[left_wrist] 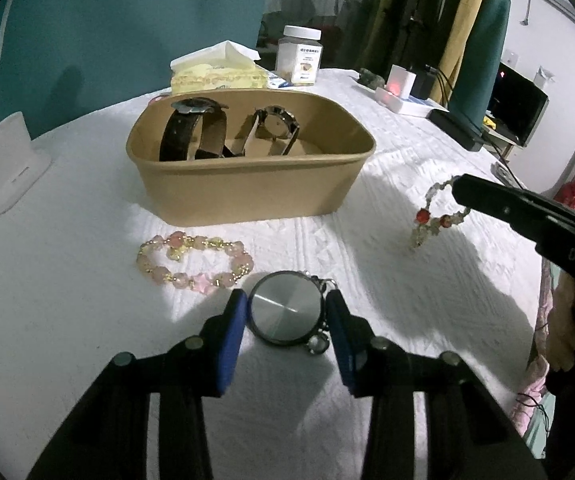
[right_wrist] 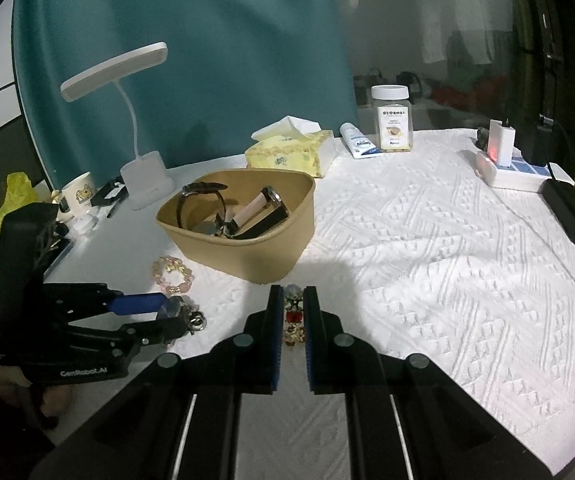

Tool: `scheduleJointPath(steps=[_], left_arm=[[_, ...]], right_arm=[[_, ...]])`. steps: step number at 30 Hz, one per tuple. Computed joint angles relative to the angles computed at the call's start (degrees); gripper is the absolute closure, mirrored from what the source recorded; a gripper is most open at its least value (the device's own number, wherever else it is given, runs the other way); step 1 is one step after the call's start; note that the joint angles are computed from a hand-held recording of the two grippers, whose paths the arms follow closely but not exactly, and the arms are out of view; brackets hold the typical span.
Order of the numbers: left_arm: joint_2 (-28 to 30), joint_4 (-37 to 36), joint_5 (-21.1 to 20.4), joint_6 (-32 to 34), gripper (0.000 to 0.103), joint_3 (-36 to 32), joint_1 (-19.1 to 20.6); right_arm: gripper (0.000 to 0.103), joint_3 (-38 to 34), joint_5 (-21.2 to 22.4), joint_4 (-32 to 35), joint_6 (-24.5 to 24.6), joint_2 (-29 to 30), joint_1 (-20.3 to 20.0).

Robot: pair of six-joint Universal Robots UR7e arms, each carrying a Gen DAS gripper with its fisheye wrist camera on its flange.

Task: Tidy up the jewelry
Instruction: 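Grasp the round silver pocket watch with the left gripper while the right gripper holds the brooch, then lower the pocket watch and brooch into the bowl and open both grippers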

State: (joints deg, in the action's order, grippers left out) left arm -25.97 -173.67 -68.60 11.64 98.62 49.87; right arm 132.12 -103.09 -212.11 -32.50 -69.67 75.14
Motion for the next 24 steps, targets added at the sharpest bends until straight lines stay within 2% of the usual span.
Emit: scheduleJointPath(steps=[12, 24], left_arm=[[-1.30, -5.63, 0.03, 2.78, 0.064, 2.56, -0.68], [-3.59, -10.56, -0.02, 4.84, 0.063, 2.30, -0.54]], right_arm=[[0.094, -0.32, -1.04, -0.60, -0.44, 0.21, 1.55], [0.094, -5.67, -2.37, 0.29, -4.20, 1.33, 6.32]])
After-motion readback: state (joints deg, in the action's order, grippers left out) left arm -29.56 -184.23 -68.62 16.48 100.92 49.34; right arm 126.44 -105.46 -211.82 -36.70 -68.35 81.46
